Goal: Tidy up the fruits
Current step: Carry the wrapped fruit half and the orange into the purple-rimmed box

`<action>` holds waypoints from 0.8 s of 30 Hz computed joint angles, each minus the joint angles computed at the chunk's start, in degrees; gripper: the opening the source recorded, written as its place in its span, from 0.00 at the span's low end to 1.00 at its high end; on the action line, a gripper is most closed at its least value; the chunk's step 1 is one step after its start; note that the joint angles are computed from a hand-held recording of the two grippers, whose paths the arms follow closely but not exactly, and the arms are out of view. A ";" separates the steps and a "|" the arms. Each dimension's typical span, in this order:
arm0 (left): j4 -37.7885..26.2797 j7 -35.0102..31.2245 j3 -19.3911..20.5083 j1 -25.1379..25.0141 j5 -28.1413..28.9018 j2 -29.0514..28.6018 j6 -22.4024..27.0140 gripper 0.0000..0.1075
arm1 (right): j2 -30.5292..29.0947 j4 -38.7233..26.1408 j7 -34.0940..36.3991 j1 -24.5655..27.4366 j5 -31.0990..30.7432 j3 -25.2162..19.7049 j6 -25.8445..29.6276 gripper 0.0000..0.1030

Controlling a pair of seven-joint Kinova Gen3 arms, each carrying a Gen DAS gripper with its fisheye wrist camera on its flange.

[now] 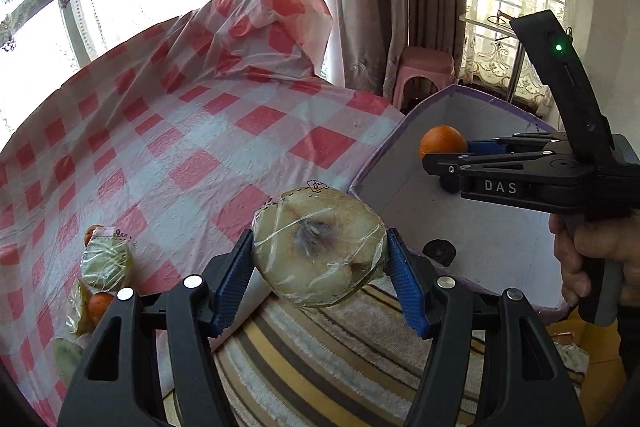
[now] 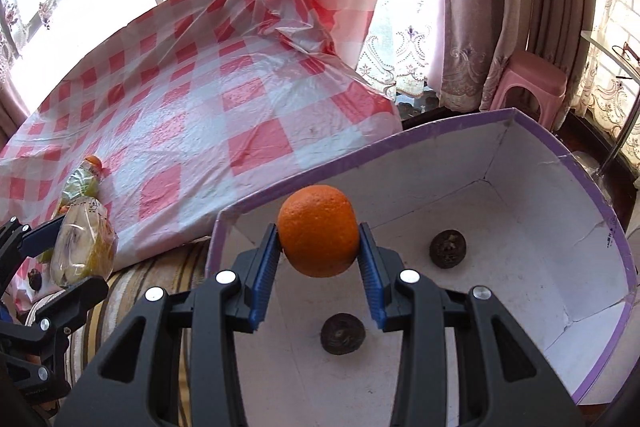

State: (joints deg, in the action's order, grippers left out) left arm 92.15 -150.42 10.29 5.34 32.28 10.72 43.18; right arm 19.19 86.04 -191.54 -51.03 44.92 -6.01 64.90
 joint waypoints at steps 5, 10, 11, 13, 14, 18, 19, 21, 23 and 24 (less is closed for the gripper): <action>-2.24 1.55 1.58 3.13 -2.45 1.90 1.59 0.58 | -1.36 2.65 0.18 2.24 -2.48 0.04 0.22 0.38; -6.41 6.92 2.36 6.88 -6.28 5.83 5.40 0.58 | -1.93 4.25 1.83 4.72 -5.11 -0.28 0.61 0.38; -7.11 7.93 2.47 7.64 -7.22 6.60 5.93 0.58 | -1.87 4.30 2.61 5.39 -5.90 -0.35 0.53 0.38; -7.78 9.55 2.59 9.47 -9.70 7.67 5.72 0.58 | -1.68 4.40 4.06 6.54 -7.41 -0.43 0.11 0.38; -8.27 10.21 2.69 10.17 -10.77 8.27 5.88 0.58 | -1.57 4.44 4.95 7.24 -8.47 -0.45 -0.28 0.38; -12.12 16.00 1.77 14.34 -17.14 11.78 8.12 0.58 | -1.07 4.30 9.13 10.00 -12.74 -0.28 -1.97 0.38; -13.19 17.05 1.71 15.07 -18.41 12.69 8.76 0.58 | -0.67 3.84 10.55 10.65 -13.90 -0.16 -1.77 0.38; -14.77 19.37 1.29 16.83 -21.21 14.10 9.46 0.58 | -0.29 3.55 13.50 12.45 -16.76 0.00 -2.76 0.38; -15.97 21.29 0.87 18.56 -24.11 15.14 9.89 0.58 | 0.41 2.97 16.40 13.82 -19.39 0.23 -2.94 0.38; -16.39 21.96 0.80 19.19 -25.24 15.57 10.21 0.58 | 0.80 2.68 17.84 14.41 -20.52 0.34 -3.00 0.38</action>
